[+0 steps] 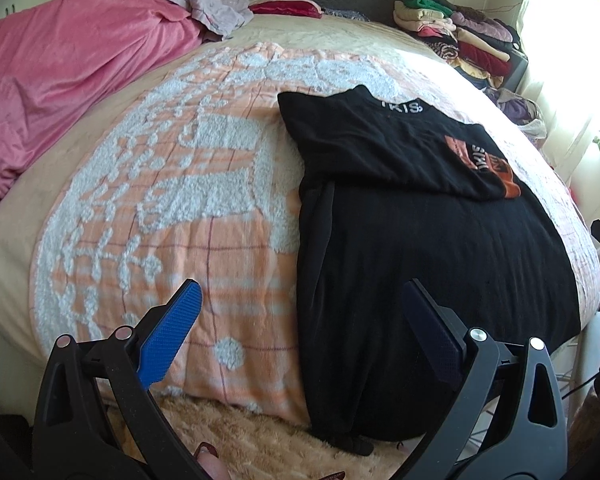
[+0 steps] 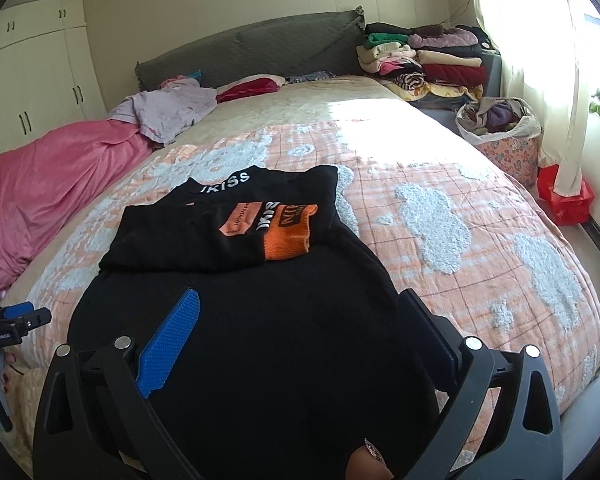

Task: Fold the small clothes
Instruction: 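Close both grippers on the black shirt hem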

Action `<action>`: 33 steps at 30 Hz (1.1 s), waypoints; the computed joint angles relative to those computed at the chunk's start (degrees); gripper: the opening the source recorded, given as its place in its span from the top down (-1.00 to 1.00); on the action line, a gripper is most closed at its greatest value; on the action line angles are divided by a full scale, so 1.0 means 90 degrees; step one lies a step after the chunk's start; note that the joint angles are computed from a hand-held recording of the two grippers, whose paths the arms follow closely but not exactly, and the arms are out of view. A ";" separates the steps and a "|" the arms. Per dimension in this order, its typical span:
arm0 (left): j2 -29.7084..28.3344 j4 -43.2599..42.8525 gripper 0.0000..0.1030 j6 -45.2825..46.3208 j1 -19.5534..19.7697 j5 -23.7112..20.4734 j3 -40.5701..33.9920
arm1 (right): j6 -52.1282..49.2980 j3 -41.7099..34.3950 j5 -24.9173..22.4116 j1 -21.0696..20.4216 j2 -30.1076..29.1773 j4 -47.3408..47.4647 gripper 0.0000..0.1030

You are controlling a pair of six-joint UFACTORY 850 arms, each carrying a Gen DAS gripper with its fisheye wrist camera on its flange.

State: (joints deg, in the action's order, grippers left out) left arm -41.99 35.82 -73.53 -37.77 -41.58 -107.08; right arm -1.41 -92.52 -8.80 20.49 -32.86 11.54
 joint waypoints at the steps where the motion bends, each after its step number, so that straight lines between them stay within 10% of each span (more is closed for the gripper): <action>1: 0.0011 -0.0035 -0.81 0.0000 -0.0013 -0.0014 0.0038 | 0.0067 0.0045 -0.0009 -0.0018 0.0020 -0.0078 -0.91; 15: 0.0162 -0.0842 -0.79 0.0328 -0.0097 0.0292 0.0607 | 0.0023 0.0692 -0.0083 -0.0333 0.0249 0.0163 -0.91; 33: 0.0405 -0.2510 0.34 0.1400 -0.0006 0.1171 0.1300 | -0.1111 0.0976 -0.0375 -0.0555 0.0254 0.1323 -0.91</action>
State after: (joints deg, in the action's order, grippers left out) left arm -38.34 13.23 -60.94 -37.82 -31.04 -95.37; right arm -11.41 -83.74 -12.17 15.50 -30.58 23.45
